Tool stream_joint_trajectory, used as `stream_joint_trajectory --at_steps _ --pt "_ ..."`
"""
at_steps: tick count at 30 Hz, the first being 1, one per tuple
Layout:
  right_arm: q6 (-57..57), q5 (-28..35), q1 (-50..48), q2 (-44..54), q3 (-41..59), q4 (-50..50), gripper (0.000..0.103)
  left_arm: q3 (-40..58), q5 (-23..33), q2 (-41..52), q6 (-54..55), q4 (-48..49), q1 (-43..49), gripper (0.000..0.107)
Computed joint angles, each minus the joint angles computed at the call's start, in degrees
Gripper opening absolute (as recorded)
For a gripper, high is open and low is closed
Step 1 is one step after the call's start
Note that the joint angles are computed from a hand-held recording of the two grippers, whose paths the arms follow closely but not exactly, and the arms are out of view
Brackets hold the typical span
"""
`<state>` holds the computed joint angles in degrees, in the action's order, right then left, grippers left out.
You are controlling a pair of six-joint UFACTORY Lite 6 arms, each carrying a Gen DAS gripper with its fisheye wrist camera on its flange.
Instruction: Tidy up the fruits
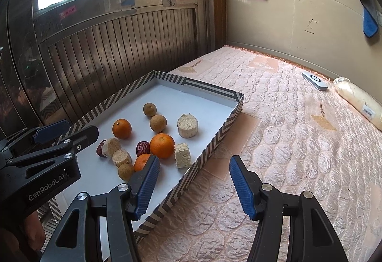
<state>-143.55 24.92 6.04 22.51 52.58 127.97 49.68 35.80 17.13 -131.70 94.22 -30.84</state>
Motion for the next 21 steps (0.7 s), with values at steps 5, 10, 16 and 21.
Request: stream_joint_trajectory --at_steps 5,10,16,21 --pt "-0.13 -0.22 0.35 0.41 0.29 0.14 0.059 -0.11 -0.58 0.01 -0.10 0.25 0.61 0.058" --pt "-0.15 -0.51 0.45 0.37 0.37 0.27 0.059 -0.11 -0.75 -0.04 0.05 0.24 0.75 0.058" --pt "-0.10 -0.93 0.72 0.62 0.73 0.27 0.059 -0.10 -0.83 0.00 0.04 0.36 0.83 0.058" --pt "-0.57 -1.41 1.09 0.92 1.10 0.73 0.059 0.59 -1.04 0.47 0.42 0.25 0.83 0.058"
